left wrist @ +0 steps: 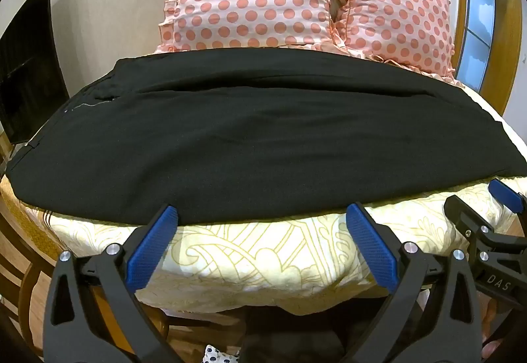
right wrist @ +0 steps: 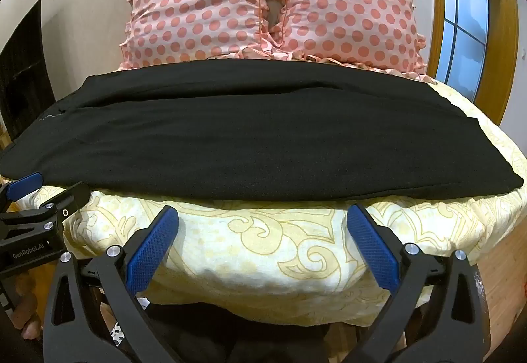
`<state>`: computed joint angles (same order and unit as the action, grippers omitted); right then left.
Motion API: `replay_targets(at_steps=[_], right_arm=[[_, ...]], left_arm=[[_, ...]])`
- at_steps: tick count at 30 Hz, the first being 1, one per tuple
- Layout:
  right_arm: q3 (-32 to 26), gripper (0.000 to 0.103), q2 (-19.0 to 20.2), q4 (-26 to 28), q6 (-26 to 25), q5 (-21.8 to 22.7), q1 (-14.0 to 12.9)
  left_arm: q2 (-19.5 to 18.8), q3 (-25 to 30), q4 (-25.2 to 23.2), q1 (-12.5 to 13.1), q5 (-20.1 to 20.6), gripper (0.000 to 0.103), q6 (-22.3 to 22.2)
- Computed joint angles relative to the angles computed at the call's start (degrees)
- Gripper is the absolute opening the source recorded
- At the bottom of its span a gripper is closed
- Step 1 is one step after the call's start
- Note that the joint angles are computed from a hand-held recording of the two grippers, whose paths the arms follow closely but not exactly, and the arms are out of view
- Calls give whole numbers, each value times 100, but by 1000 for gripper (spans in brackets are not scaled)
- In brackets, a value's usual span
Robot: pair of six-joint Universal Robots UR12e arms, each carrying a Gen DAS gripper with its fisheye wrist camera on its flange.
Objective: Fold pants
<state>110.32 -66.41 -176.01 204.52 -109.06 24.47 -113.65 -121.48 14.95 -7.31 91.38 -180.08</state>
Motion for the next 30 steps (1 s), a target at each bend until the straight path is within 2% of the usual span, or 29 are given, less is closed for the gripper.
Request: replay_targets(at_steps=[30], right_arm=[[13, 102, 8, -68, -6, -26, 10]], left_arm=[[-6, -9, 46, 5, -10, 101, 27]])
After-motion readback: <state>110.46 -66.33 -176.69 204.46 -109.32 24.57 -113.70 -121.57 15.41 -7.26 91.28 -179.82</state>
